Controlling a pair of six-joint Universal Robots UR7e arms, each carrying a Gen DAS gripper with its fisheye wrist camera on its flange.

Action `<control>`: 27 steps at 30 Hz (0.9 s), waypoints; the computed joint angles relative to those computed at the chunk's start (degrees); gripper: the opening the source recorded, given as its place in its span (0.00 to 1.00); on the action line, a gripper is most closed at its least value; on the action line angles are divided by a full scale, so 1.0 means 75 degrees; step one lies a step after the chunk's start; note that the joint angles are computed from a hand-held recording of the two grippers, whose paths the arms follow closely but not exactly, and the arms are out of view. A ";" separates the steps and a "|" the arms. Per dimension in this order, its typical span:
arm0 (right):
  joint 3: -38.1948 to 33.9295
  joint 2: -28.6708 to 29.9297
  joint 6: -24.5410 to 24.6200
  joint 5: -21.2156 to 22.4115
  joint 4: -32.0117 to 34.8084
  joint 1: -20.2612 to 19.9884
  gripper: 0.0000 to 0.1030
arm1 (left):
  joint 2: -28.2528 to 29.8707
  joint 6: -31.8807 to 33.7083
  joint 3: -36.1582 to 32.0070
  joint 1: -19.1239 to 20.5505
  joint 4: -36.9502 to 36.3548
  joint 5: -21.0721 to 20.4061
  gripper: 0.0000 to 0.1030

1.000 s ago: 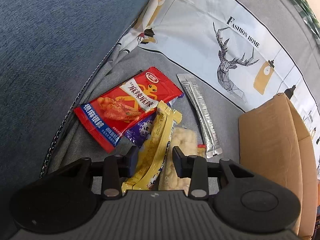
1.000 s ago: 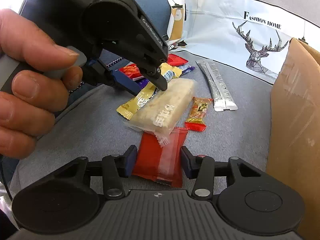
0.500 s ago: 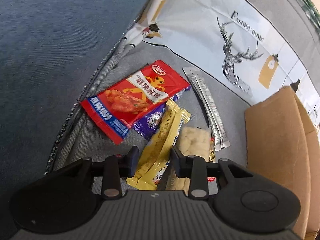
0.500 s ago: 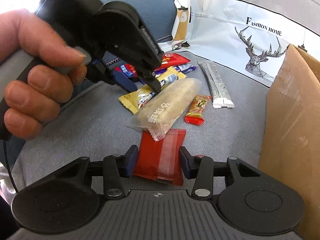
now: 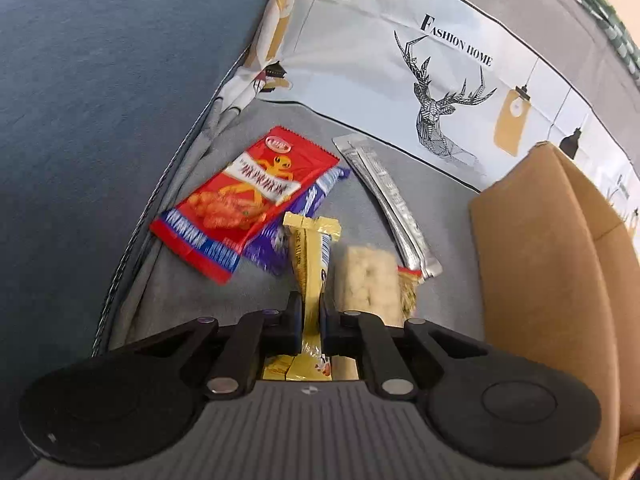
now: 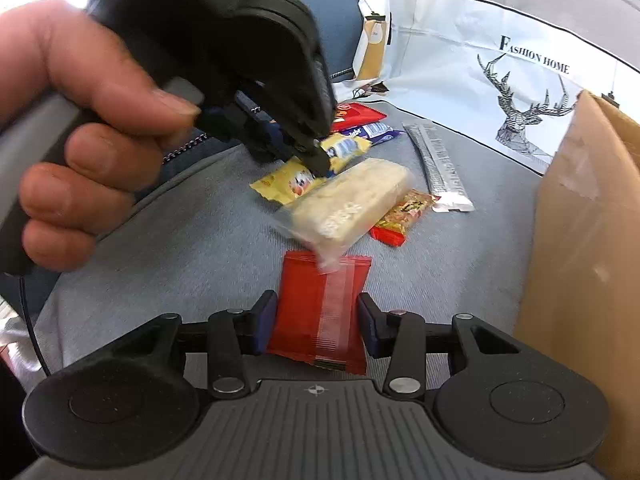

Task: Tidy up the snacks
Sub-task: 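Grasp the red wrapped bar with the right tool while the left tool grasps the yellow bar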

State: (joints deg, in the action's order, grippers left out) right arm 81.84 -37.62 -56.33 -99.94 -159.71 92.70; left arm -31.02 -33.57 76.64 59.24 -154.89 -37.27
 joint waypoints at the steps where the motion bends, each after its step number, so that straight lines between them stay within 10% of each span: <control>1: 0.0088 -0.0096 0.0054 0.0004 0.0022 -0.0011 0.44 | -0.0085 -0.0125 0.0137 -0.0038 0.0002 -0.0014 0.08; 10: 0.1115 -0.0973 -0.0075 -0.0041 -0.0041 0.0009 0.44 | -0.0881 -0.2209 0.1032 -0.0213 0.1535 -0.0681 0.08; 27: 0.0949 -0.0634 -0.0128 -0.0554 -0.0217 -0.0001 0.56 | -0.0234 -0.1944 0.0048 -0.0196 0.2843 -0.0305 0.21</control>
State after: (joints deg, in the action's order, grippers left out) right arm 88.96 -42.37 -57.29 -104.10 -161.33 92.69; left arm -32.77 -48.15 77.01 57.77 -133.57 -39.56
